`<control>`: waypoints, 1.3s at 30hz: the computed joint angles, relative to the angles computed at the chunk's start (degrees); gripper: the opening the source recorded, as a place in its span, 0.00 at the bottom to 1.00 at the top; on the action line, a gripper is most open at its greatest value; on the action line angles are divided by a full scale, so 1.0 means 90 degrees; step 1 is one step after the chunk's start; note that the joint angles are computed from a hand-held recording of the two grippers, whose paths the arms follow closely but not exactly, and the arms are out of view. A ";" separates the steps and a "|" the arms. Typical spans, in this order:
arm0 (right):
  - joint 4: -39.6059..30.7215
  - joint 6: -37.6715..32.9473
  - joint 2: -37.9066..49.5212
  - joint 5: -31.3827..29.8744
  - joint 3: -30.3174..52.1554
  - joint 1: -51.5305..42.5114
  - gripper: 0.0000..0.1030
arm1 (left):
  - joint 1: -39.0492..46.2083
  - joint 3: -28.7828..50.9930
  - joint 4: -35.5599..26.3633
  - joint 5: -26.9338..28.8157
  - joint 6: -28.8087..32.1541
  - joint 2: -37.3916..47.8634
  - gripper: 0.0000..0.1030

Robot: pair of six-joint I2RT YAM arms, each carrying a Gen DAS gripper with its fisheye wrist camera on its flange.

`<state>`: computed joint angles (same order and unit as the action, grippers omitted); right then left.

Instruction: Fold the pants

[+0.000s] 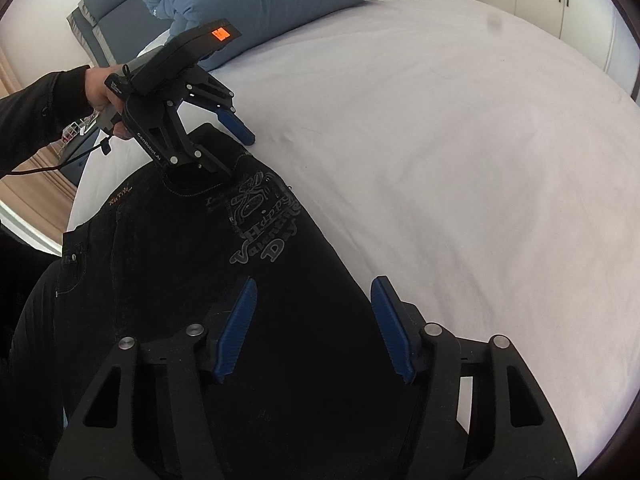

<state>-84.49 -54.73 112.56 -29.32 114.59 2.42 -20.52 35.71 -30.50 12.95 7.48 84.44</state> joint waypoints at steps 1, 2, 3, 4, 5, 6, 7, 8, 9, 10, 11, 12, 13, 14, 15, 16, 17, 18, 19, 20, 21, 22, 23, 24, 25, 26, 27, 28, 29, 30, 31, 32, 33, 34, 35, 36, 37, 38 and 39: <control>0.0025 0.0010 0.0016 0.0030 -0.0003 0.0036 0.50 | 0.0074 0.0029 -0.0064 0.0069 0.0070 -0.0025 0.23; 0.0033 -0.0061 -0.0233 0.0049 -0.0326 0.0043 0.47 | 0.0056 -0.0006 -0.0088 0.0050 0.0115 -0.0101 0.20; 0.0057 -0.0166 -0.0374 0.0065 -0.0533 0.0002 0.46 | -0.0036 -0.0073 -0.0054 -0.0083 0.0107 -0.0194 0.15; 0.0013 -0.0197 -0.0318 0.0109 -0.0452 0.0031 0.46 | -0.0166 -0.0122 -0.0039 -0.0277 0.0080 -0.0311 0.08; -0.0038 -0.0202 -0.0259 0.0155 -0.0371 0.0088 0.43 | -0.0337 -0.0224 -0.0041 -0.0471 0.0005 -0.0522 0.06; -0.0090 -0.0250 -0.0189 0.0202 -0.0280 0.0120 0.41 | -0.0507 -0.0364 -0.0089 -0.0627 -0.0069 -0.0887 0.05; -0.0145 -0.0278 -0.0125 0.0249 -0.0171 0.0153 0.40 | -0.0664 -0.0474 -0.0173 -0.0753 -0.0143 -0.1291 0.05; -0.0086 -0.0239 -0.0125 0.0275 -0.0233 0.0245 0.40 | -0.0797 -0.0573 -0.0259 -0.0855 -0.0198 -0.1655 0.05; -0.0007 -0.0173 -0.0117 0.0306 -0.0280 0.0363 0.40 | -0.0949 -0.0645 -0.0379 -0.0985 -0.0255 -0.2002 0.05; 0.0005 -0.0171 -0.0102 0.0338 -0.0261 0.0399 0.40 | -0.1272 -0.0729 -0.0482 -0.1186 -0.0463 -0.2332 0.05; -0.0016 -0.0187 -0.0059 0.0363 -0.0200 0.0414 0.40 | -0.1471 -0.0774 -0.0617 -0.1354 -0.0571 -0.2609 0.05; 0.0009 -0.0141 -0.0032 0.0388 -0.0173 0.0470 0.40 | -0.1824 -0.0860 -0.0704 -0.1502 -0.0731 -0.2866 0.05; 0.0013 -0.0120 0.0016 0.0407 -0.0136 0.0487 0.40 | -0.1857 -0.0827 -0.0942 -0.1730 -0.0699 -0.3138 0.05; -0.0020 -0.0084 0.0074 0.0426 -0.0072 0.0531 0.40 | -0.1746 -0.0801 -0.1150 -0.1730 -0.0508 -0.3421 0.05; -0.0049 -0.0054 0.0125 0.0459 -0.0019 0.0582 0.40 | -0.1913 -0.0822 -0.1296 -0.1851 -0.0605 -0.3683 0.05; -0.0082 -0.0043 0.0168 0.0502 0.0028 0.0625 0.40 | -0.2241 -0.0825 -0.1513 -0.2041 -0.0847 -0.3993 0.05; -0.0166 -0.0057 0.0220 0.0560 0.0121 0.0656 0.40 | -0.2265 -0.0833 -0.1641 -0.2088 -0.0840 -0.4197 0.05; -0.0214 -0.0072 0.0268 0.0652 0.0165 0.0694 0.40 | -0.2375 -0.0853 -0.1753 -0.2179 -0.0916 -0.4382 0.05; -0.0248 -0.0073 0.0309 0.0736 0.0206 0.0724 0.40 | -0.2581 -0.0868 -0.1913 -0.2318 -0.1074 -0.4573 0.05; -0.0332 -0.0080 0.0375 0.0773 0.0286 0.0736 0.40 | -0.2756 -0.0894 -0.1963 -0.2427 -0.1215 -0.4630 0.05; -0.0407 -0.0099 0.0425 0.0794 0.0352 0.0741 0.40 | -0.3075 -0.0974 -0.2001 -0.2578 -0.1492 -0.4703 0.05; -0.0442 -0.0112 0.0439 0.0811 0.0373 0.0747 0.40 | -0.3210 -0.1037 -0.2028 -0.2662 -0.1608 -0.4776 0.05; -0.0510 -0.0128 0.0452 0.0827 0.0423 0.0749 0.32 | -0.3336 -0.1035 -0.2117 -0.2745 -0.1767 -0.4762 0.05; -0.0512 -0.0136 0.0405 0.0874 0.0384 0.0794 0.28 | -0.3781 -0.1104 -0.1727 -0.2897 -0.2165 -0.4427 0.05; -0.0414 -0.0178 0.0284 0.0939 0.0214 0.0825 0.22 | -0.4085 -0.0999 -0.1793 -0.3008 -0.2463 -0.4264 0.05; -0.0431 -0.0250 0.0205 0.1011 0.0184 0.0843 0.13 | -0.4069 -0.0761 -0.1505 -0.3069 -0.2493 -0.3782 0.05; -0.0391 -0.0308 0.0065 0.1085 0.0064 0.0865 0.10 | -0.4090 -0.0747 -0.1367 -0.3079 -0.2566 -0.3620 0.05; -0.0332 -0.0335 -0.0079 0.1140 -0.0064 0.0879 0.07 | -0.4093 -0.0752 -0.1326 -0.3096 -0.2630 -0.3584 0.05; -0.0306 -0.0351 -0.0199 0.1150 -0.0143 0.0872 0.06 | -0.4104 -0.0778 -0.1313 -0.3127 -0.2690 -0.3590 0.05; -0.0332 -0.0349 -0.0298 0.1107 -0.0169 0.0847 0.06 | -0.4090 -0.0728 -0.1526 -0.3138 -0.2751 -0.3753 0.05; -0.0330 -0.0316 -0.0411 0.1050 -0.0213 0.0825 0.04 | -0.4119 -0.0751 -0.1518 -0.3169 -0.2850 -0.3777 0.05; -0.0287 -0.0288 -0.0561 0.1003 -0.0312 0.0819 0.04 | -0.4141 -0.0780 -0.1481 -0.3213 -0.2959 -0.3780 0.05; -0.0125 -0.0274 -0.0877 0.1009 -0.0652 0.0847 0.03 | -0.4139 -0.0788 -0.1512 -0.3227 -0.3069 -0.3833 0.05; -0.0018 -0.0288 -0.1109 0.1043 -0.0858 0.0889 0.03 | -0.4172 -0.0792 -0.1555 -0.3286 -0.3222 -0.3872 0.05; 0.0121 -0.0308 -0.1386 0.1105 -0.1106 0.0955 0.02 | -0.4216 -0.0762 -0.1679 -0.3347 -0.3351 -0.3935 0.05; 0.0200 -0.0382 -0.1635 0.1179 -0.1299 0.0987 0.02 | -0.4379 -0.0754 -0.1715 -0.3474 -0.3539 -0.3876 0.05; 0.0349 -0.0458 -0.1912 0.1286 -0.1564 0.1047 0.02 | -0.4634 -0.0763 -0.1628 -0.3663 -0.3791 -0.3652 0.05; 0.0543 -0.0540 -0.2247 0.1428 -0.1900 0.1142 0.02 | -0.4847 -0.0714 -0.1754 -0.3833 -0.3990 -0.3582 0.05; 0.0700 -0.0639 -0.2586 0.1586 -0.2198 0.1266 0.02 | -0.5088 -0.0661 -0.1904 -0.4016 -0.4227 -0.3532 0.05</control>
<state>-78.19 -60.48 89.29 -15.05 94.80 13.82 -66.31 29.76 -47.63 -23.19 -30.56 52.65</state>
